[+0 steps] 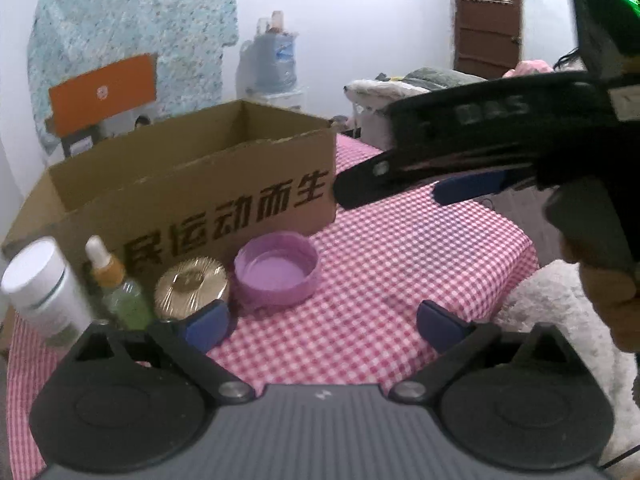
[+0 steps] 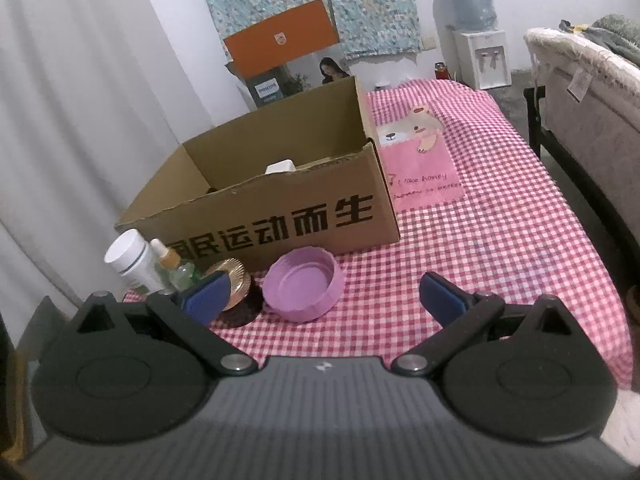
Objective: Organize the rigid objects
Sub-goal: 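Move the right gripper back to the table toward the pink lid, then close the right gripper on the rim of the pink lid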
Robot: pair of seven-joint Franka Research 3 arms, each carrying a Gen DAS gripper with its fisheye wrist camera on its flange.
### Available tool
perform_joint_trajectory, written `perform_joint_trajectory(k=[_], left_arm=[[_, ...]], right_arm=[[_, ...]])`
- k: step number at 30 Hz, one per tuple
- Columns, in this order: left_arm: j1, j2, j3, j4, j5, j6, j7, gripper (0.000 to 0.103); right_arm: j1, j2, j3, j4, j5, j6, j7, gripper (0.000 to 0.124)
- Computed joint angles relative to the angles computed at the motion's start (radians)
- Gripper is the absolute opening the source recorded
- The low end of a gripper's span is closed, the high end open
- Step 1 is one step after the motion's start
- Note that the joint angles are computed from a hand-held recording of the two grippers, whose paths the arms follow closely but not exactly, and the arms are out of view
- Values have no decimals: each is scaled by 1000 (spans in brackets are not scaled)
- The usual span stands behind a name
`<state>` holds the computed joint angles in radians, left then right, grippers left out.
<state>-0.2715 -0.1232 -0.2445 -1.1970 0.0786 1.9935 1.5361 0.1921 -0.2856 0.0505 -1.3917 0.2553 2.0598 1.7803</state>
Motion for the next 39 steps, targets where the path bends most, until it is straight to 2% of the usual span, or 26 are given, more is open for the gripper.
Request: perform_joint_trajectory(k=[4,6,7,9,11,17,20,25,35,39], left_arm=[[-6,37,-7,18,14,43,29,95],[-10,67,-11,43,23,51,45,91],[-13,83,-14,60,33,48,50,87],[-21,118,-18,101,48,28,60,80],[-27,149,-19,141,45,8,72,71],[-52,255,-17,300,43,-115,71,60],[-60,289,-13,360,26,-168,67,60],[-57,299,-11,390,-24,-220,70,60],[-44,172,-15,210,-71,-146,83,61],[-45,137,-19,164,-53,-114,79,68]], right_arm=[[5,54,-7,45,9,-26,-19,85],[9,92,-12,80,23,-45,-36,71],[11,109,-15,98,30,-60,-45,69],[13,147,-21,135,49,-87,-66,57],[15,200,-24,195,64,-136,-87,50],[7,324,-24,342,106,-272,-133,26],[9,343,-18,367,88,-311,-147,24],[5,293,-21,307,76,-307,-163,23],[-12,151,-35,143,68,-305,-171,25],[-15,124,-36,112,75,-298,-161,25]])
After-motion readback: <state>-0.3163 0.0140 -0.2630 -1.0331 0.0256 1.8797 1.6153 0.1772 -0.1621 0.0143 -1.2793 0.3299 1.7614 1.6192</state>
